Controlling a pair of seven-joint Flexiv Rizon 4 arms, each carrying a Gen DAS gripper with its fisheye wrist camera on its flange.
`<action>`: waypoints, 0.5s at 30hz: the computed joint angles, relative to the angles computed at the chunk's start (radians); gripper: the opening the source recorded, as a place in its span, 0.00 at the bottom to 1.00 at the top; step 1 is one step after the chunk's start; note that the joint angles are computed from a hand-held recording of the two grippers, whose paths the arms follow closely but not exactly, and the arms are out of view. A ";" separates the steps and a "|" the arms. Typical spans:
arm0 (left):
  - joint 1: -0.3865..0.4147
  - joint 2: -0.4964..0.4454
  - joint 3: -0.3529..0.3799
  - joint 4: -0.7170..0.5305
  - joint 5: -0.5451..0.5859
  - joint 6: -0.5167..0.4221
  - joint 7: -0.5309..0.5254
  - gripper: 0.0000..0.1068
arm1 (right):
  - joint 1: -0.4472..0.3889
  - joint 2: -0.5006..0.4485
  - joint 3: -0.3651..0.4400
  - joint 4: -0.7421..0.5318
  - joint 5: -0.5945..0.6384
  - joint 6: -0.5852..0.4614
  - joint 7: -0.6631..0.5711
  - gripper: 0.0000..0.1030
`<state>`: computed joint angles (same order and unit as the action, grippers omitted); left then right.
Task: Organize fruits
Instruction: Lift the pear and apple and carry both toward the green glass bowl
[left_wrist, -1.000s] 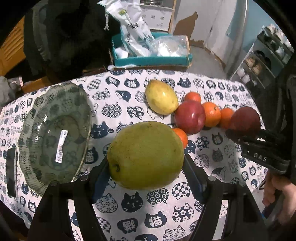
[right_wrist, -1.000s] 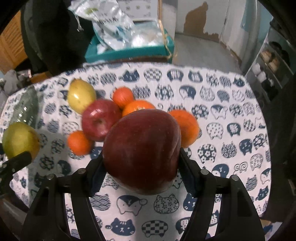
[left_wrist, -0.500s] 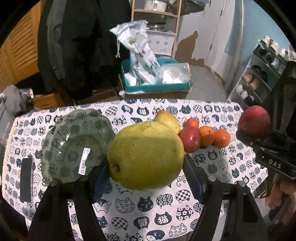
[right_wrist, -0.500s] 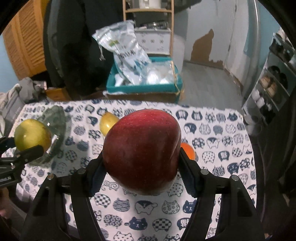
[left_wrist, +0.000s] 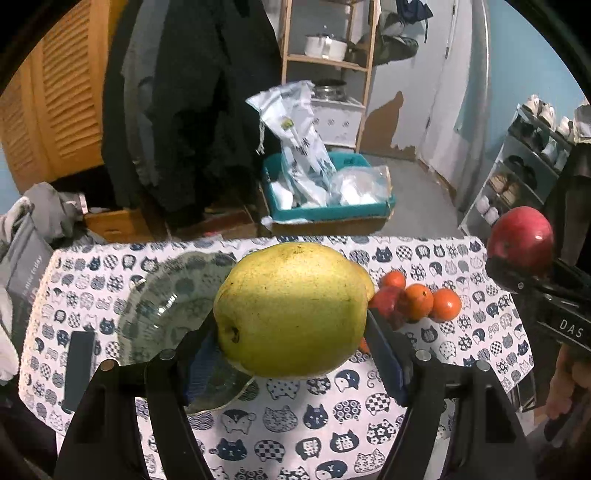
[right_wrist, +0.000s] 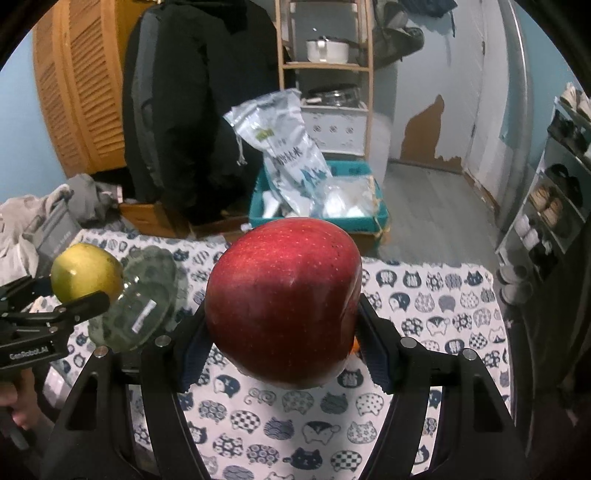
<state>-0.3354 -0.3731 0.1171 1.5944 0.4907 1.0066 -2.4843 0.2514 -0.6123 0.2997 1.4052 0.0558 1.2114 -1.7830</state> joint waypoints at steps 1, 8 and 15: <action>-0.004 0.006 0.006 0.001 0.010 -0.003 -0.006 0.71 | 0.001 0.002 0.005 -0.002 0.002 0.002 -0.004 0.69; 0.014 0.052 0.013 0.035 0.045 0.004 -0.045 0.71 | 0.016 0.008 0.024 -0.015 0.014 0.002 -0.020 0.69; 0.045 0.095 0.011 0.073 0.082 -0.001 -0.091 0.71 | 0.059 -0.014 0.027 -0.063 0.010 -0.027 -0.015 0.69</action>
